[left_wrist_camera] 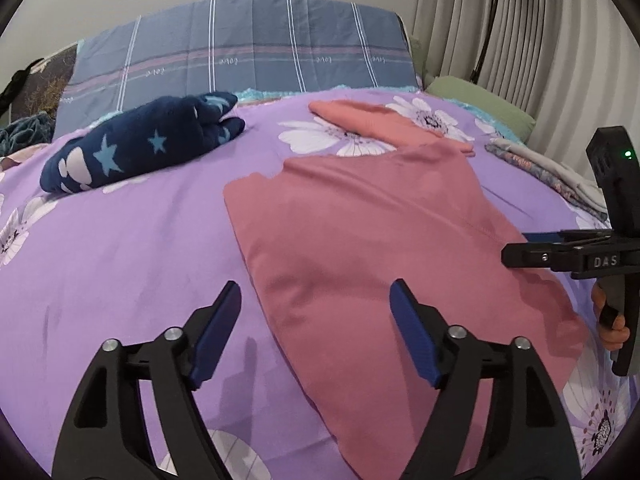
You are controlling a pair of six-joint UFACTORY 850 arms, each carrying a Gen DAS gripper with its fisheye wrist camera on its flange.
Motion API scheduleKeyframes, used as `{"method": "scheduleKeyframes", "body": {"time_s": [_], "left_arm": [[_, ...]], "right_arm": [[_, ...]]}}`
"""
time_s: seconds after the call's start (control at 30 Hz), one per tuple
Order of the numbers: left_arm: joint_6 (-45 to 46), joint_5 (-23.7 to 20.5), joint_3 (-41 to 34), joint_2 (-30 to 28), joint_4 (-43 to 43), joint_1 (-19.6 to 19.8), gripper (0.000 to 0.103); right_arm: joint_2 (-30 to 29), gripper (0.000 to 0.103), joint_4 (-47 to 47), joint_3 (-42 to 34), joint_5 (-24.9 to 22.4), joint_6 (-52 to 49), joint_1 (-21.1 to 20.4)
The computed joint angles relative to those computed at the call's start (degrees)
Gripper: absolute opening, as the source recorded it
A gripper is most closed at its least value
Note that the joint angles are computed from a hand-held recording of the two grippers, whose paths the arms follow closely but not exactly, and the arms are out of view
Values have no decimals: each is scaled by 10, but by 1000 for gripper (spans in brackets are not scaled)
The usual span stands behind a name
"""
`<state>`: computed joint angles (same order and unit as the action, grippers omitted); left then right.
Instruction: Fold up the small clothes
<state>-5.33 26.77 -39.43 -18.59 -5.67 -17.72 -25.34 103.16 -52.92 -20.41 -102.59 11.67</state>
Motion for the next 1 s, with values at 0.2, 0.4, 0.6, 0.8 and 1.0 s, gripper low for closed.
{"method": "scheduleKeyframes", "body": {"time_s": [0.2,0.4,0.6,0.8,1.0], "left_arm": [[-241,0,-8,-14,216,54,79],[-448,68,-22,-45,448,87,77],[-492,89,-30,-58,488,92,61],[-516,66,-28,-46,497,87,52],[-469,10,-60,-62,441,70,64]], "right_arm": [[-15,77,-114,-20,-48,47,-1],[-82,77,-152,-106,-86,78,-3],[-108,53,-183,-147,-114,128,-16],[-70,52,-189,-87,-150,70,-33],[-104,59,-174,-128,-151,107,-24]]}}
